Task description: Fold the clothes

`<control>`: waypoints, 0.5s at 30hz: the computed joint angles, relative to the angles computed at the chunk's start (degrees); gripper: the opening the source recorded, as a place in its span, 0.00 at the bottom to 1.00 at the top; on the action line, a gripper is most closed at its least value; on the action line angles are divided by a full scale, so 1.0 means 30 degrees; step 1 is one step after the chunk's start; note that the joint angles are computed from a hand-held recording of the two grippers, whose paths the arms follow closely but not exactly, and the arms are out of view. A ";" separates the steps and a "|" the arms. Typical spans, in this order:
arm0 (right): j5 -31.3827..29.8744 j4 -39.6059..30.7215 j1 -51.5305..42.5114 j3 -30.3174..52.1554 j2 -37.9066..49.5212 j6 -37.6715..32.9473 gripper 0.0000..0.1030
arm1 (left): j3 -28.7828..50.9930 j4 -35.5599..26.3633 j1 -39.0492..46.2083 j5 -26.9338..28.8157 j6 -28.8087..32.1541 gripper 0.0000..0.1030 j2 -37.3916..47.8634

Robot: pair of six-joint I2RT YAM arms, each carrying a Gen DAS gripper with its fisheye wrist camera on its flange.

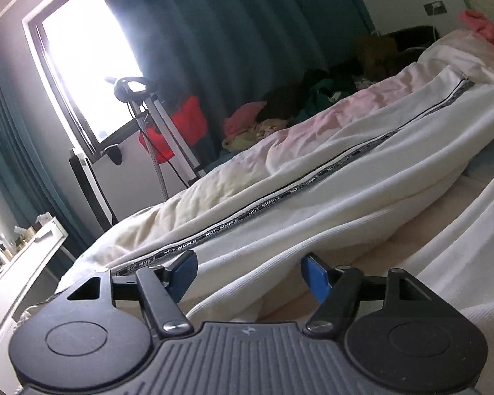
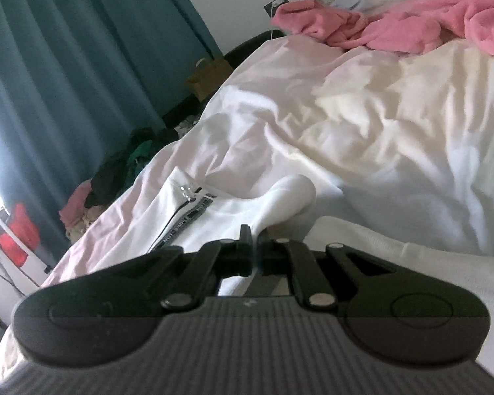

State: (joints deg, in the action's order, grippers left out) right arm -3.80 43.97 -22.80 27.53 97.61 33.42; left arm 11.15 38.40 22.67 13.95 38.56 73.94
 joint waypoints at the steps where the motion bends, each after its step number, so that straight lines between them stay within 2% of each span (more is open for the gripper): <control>1: -0.0059 0.0032 -0.0056 0.0019 0.0091 0.0156 0.06 | -0.0047 -0.0064 0.0147 0.0243 0.0215 0.70 -0.0067; 4: -0.0072 0.0160 -0.0070 -0.0072 0.0277 0.0171 0.06 | -0.0381 0.0250 0.0615 0.1255 0.1694 0.72 -0.0069; 7: 0.0058 0.0207 0.0011 -0.0034 0.0615 -0.0047 0.06 | -0.0090 0.0218 0.0359 0.0934 0.2446 0.70 0.0747; 8: 0.0113 0.0206 0.0048 -0.0034 0.0632 -0.0087 0.06 | 0.0034 0.0051 0.0393 0.1095 0.2392 0.64 0.0912; 9: 0.0169 0.0202 0.0086 -0.0035 0.0643 -0.0127 0.06 | 0.0120 -0.0124 0.0530 0.1464 0.2387 0.48 0.0992; 10: 0.0224 0.0197 0.0125 -0.0037 0.0653 -0.0167 0.06 | 0.0112 -0.0127 0.0633 0.1717 0.2512 0.36 0.1032; 11: 0.0280 0.0191 0.0163 -0.0038 0.0663 -0.0207 0.06 | 0.0089 -0.0200 0.0753 0.1855 0.2651 0.12 0.0944; 13: 0.0234 0.0316 0.0097 -0.0193 0.0490 -0.0136 0.06 | 0.0189 -0.0962 0.1228 0.2395 0.2745 0.07 0.0381; 15: 0.0219 0.0500 -0.0021 -0.0492 0.0061 0.0045 0.06 | 0.0717 -0.3453 0.2165 0.3593 0.2627 0.05 -0.1132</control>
State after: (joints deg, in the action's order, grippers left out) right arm -3.14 45.47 -22.86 26.05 97.79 33.55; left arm 13.31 28.04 29.17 24.73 46.44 70.55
